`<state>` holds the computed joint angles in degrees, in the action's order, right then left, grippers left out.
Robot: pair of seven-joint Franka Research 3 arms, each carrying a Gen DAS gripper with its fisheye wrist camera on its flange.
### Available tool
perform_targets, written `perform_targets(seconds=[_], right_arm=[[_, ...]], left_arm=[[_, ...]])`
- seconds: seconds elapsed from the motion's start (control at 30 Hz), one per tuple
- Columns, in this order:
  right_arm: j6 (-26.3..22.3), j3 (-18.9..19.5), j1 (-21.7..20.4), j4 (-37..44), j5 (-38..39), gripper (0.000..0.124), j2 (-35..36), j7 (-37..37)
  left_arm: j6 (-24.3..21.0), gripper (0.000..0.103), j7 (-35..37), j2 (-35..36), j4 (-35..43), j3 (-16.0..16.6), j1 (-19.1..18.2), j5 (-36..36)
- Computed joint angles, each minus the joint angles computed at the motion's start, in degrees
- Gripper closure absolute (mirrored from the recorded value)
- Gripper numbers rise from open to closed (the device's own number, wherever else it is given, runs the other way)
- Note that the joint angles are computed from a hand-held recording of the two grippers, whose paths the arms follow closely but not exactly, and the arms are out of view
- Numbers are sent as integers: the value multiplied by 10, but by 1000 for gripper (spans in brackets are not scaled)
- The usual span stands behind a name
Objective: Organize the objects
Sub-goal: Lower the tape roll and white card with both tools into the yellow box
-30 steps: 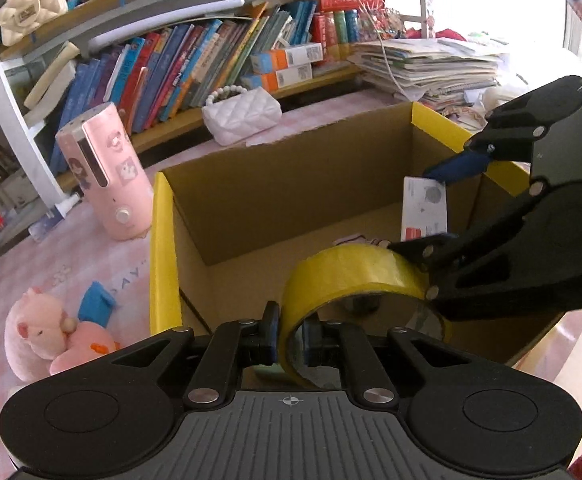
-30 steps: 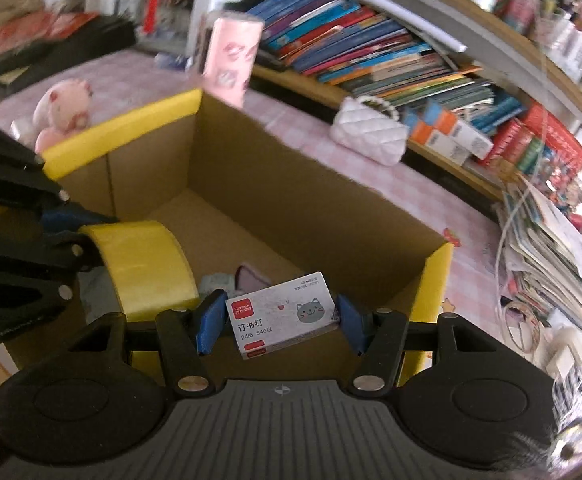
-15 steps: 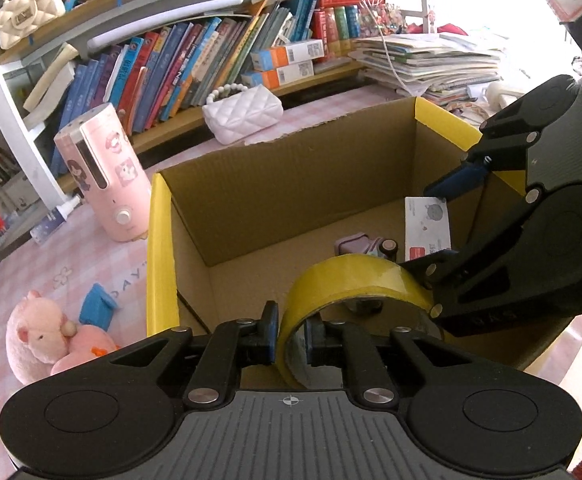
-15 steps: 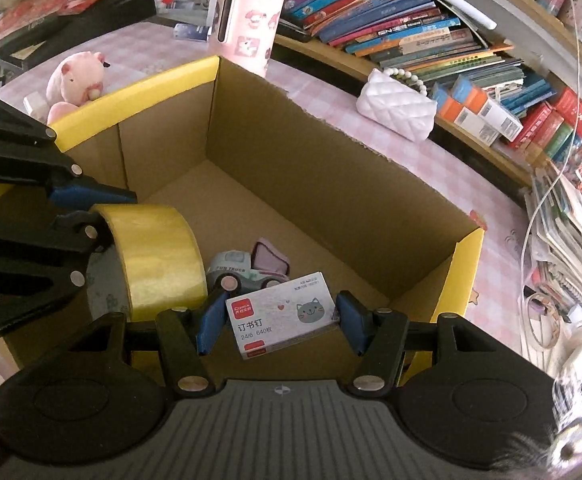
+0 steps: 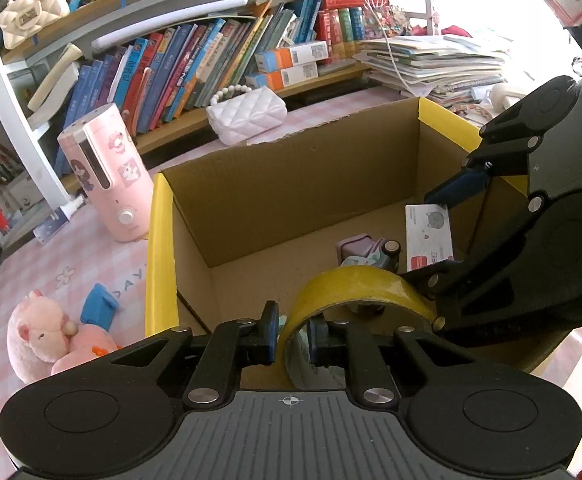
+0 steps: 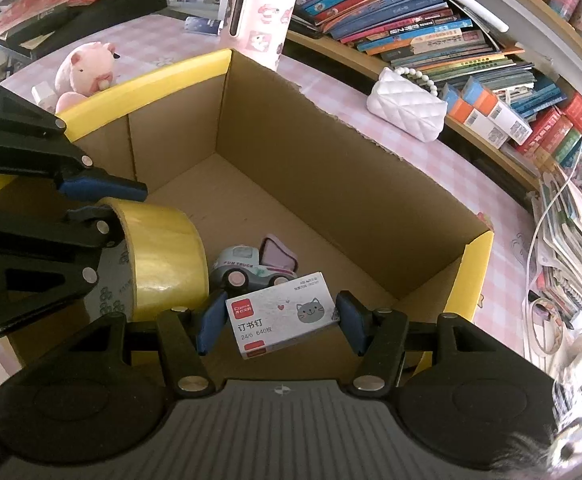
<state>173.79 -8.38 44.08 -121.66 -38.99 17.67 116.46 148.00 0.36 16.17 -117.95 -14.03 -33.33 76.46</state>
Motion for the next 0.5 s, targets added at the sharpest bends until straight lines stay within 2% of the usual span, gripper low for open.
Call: perform_targets(seconds=[0.5], right_arm=[[0, -1, 4, 0, -1, 67, 2, -5]], left_arm=[[1, 83, -14, -5, -6, -2, 0, 10]])
